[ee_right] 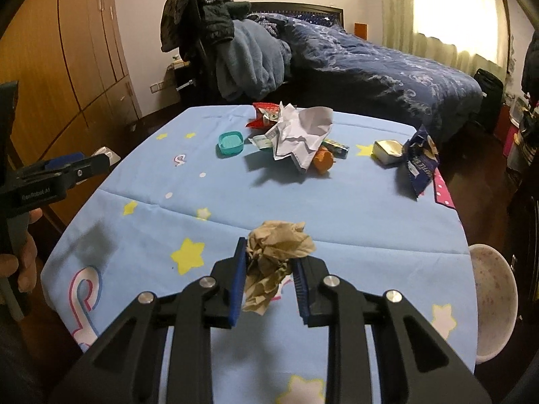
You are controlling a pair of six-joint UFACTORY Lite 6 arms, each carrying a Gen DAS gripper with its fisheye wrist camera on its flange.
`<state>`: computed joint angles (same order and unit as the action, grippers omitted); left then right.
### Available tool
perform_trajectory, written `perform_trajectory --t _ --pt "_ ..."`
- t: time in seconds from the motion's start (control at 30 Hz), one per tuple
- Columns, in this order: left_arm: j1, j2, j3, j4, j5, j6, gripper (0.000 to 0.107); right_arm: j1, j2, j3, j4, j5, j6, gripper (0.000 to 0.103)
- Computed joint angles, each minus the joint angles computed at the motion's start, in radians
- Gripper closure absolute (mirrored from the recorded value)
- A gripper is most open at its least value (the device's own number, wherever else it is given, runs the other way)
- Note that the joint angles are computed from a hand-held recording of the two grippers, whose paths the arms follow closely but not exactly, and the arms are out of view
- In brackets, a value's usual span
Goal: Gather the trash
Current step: 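Carry the blister pack and tissue over the wastebasket and release both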
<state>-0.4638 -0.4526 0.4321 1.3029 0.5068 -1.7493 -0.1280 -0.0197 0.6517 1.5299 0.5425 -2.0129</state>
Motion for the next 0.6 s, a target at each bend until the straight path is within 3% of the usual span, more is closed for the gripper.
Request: perform_trajectory --t 0.3,0.43,0.6 --pt "-0.161 0.101 0.113 -0.050 0.095 -0.020 0.027 -0.170 -0.016 0.005 -0.048 0.098 -0.015 0.076" --pt "-0.268 0.294 0.292 -0.006 0.093 -0.060 0.027 -0.313 0.052 0.059 -0.040 0.126 -0.072 0.076" --pt "-0.361 0.647 0.672 0.001 0.016 0.026 0.027 -0.495 0.242 0.237 -0.064 0.142 -0.075 0.076"
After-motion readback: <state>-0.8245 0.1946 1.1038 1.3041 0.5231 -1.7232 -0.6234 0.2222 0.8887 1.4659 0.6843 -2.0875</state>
